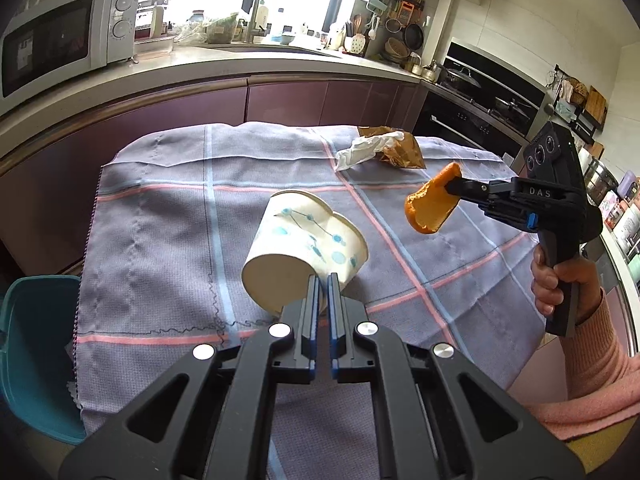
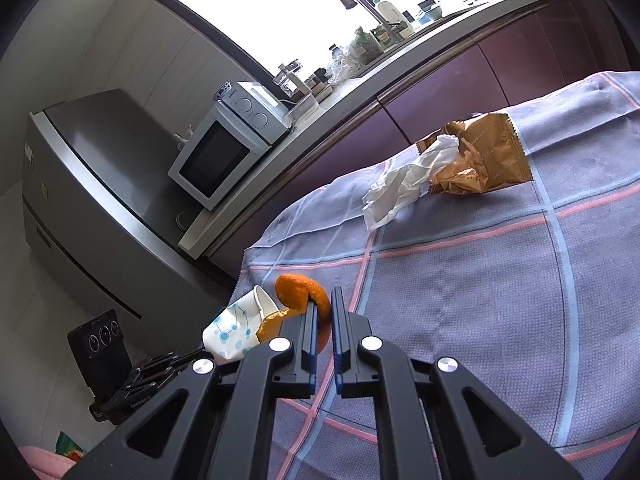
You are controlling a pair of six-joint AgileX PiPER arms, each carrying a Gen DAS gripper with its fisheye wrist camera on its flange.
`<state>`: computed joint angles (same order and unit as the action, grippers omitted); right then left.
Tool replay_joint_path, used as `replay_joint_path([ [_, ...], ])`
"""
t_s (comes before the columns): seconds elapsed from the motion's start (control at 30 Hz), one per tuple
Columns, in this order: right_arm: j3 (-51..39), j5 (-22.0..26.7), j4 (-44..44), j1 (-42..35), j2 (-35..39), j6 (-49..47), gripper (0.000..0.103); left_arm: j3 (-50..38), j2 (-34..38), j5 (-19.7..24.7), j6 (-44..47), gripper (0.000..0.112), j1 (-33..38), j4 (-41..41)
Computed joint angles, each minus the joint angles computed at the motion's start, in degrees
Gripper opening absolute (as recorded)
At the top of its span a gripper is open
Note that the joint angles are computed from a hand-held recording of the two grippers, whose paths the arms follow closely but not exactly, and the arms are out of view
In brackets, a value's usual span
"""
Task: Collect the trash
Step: 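Lift the paper cup with the left tool while the right tool lifts the orange peel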
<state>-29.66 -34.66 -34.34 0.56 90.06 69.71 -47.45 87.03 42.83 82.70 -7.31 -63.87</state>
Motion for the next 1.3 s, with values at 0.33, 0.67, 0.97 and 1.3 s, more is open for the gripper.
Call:
replay_joint_path([
  [0.33, -2.6, -0.6, 1.0, 2.3, 4.2, 0.1, 0.006, 1.7, -1.5, 0.6, 3.6, 0.01, 5.1, -1.1],
  [0.67, -5.2, -0.9, 3.4, 2.9, 8.2, -0.3, 0.006, -1.7, 1.1, 2.5, -0.8, 0.013, 7.4, -1.2],
  [0.97, -11.6, -0.2, -3.6, 4.6, 12.4, 3.9, 0.006, 3.9, -1.3, 1.0, 2.4, 0.022, 2.8, 0.7],
  [1.3, -7.0, -0.9, -5.1, 8.8, 8.7, 3.5, 0.006, -2.6, 4.6, -2.5, -4.2, 0.02, 4.0, 1.1],
])
